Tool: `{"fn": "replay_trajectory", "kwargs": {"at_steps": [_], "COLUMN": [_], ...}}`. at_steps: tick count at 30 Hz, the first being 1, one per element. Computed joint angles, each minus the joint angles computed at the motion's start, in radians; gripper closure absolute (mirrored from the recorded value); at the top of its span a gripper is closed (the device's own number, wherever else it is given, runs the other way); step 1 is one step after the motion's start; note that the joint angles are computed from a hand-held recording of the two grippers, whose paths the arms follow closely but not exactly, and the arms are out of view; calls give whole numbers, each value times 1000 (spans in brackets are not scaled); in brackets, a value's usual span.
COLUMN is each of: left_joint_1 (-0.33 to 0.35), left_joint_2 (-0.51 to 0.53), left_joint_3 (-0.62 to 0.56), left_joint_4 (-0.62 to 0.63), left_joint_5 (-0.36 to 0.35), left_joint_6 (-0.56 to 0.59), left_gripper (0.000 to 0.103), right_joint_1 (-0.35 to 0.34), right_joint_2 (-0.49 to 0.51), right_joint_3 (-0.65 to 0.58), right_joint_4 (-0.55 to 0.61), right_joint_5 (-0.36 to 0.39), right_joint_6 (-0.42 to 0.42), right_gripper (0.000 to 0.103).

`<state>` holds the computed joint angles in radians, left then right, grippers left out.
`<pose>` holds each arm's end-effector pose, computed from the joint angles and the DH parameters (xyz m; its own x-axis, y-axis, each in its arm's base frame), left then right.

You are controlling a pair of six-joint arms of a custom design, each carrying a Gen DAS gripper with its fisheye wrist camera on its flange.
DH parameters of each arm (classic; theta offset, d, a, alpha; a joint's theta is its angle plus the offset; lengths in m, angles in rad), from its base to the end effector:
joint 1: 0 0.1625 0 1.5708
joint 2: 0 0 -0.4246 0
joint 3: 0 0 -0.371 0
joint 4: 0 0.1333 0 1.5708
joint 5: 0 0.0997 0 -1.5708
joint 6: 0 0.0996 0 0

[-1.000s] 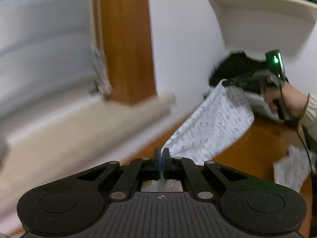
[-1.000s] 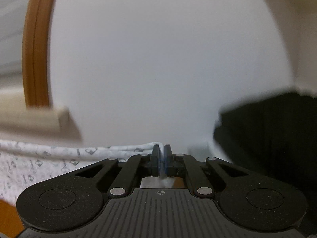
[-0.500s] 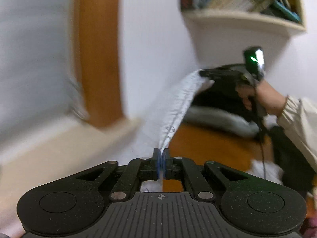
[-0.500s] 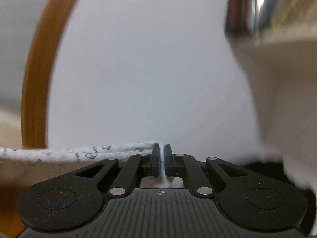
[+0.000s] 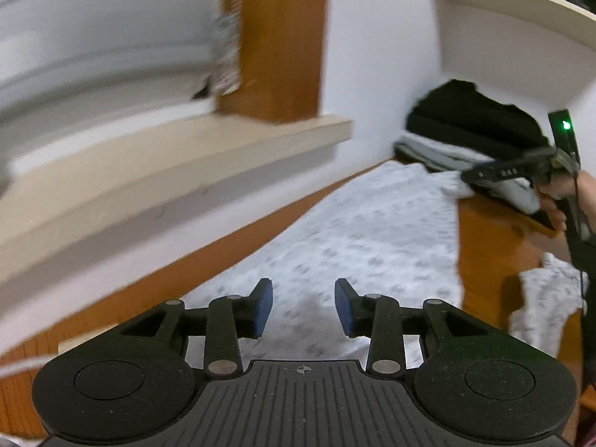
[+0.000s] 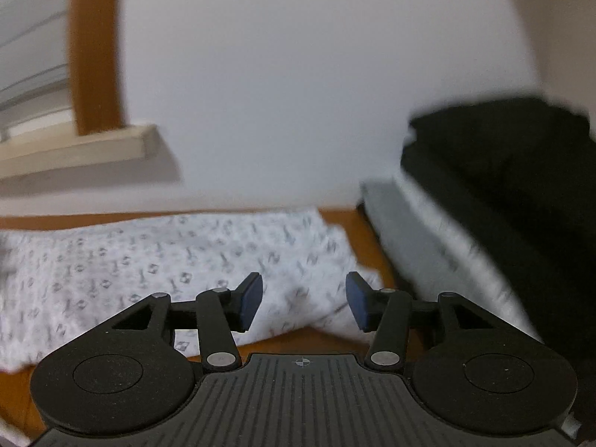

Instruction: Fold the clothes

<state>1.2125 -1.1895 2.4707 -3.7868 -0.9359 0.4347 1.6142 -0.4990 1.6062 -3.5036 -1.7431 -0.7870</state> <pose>0.0442 -0.4305 0.2336 -0.7479 0.0851 -0.6583 0.5769 0.5738 -0.5813 0.1456 -0.6728 0.0406 -0.6779 -0.4211 0.6026 -0.7217 0.5372 -0.4365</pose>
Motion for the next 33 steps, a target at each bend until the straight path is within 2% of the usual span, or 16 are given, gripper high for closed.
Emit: {"fn": "replay_trajectory", "kwargs": {"at_steps": [2, 5, 8, 10, 12, 13, 17, 19, 21, 22, 24, 26, 28, 31, 33], "left_joint_1": [31, 63, 93, 108, 118, 120, 122, 122, 122, 122, 122, 123, 120, 116, 116], "left_joint_2": [17, 27, 16, 9, 5, 5, 9, 8, 8, 7, 4, -3, -5, -7, -12], "left_joint_3": [-11, -7, -2, -6, -9, -7, 2, 6, 8, 10, 12, 10, 10, 11, 10], "left_joint_4": [-12, -24, -14, -5, 3, 2, -14, -19, -25, -24, -21, -4, 4, 17, 31], "left_joint_5": [-11, -31, -69, -92, -111, -114, -123, -124, -124, -124, -125, -127, -123, -117, -119], "left_joint_6": [9, 31, 17, 13, 10, 13, 29, 33, 33, 34, 35, 31, 33, 37, 39], "left_gripper": [59, 59, 59, 59, 59, 59, 59, 59, 59, 59, 59, 56, 52, 51, 49], "right_joint_1": [-21, -43, -40, -28, -23, -25, -31, -29, -29, -28, -29, -32, -34, -31, -28], "right_joint_2": [19, 40, 60, 76, 95, 98, 85, 56, 17, -10, -49, -51, -52, -45, -34], "right_joint_3": [-41, -82, -119, -142, -166, -169, -93, -37, 40, 77, 135, 160, 179, 154, 115], "right_joint_4": [51, 89, 90, 73, 56, 46, -171, -246, -300, -280, -216, -247, -277, -249, -187], "right_joint_5": [13, 26, 14, -21, -24, -2, 143, 173, 155, 117, -8, -70, -122, -88, -45], "right_joint_6": [111, 228, 270, 249, 223, 215, 154, 141, 112, 110, 103, 77, 52, 56, 57], "right_gripper": [53, 53, 53, 54, 76, 102, 101, 101, 101, 101, 98, 81, 74, 65, 64]}}
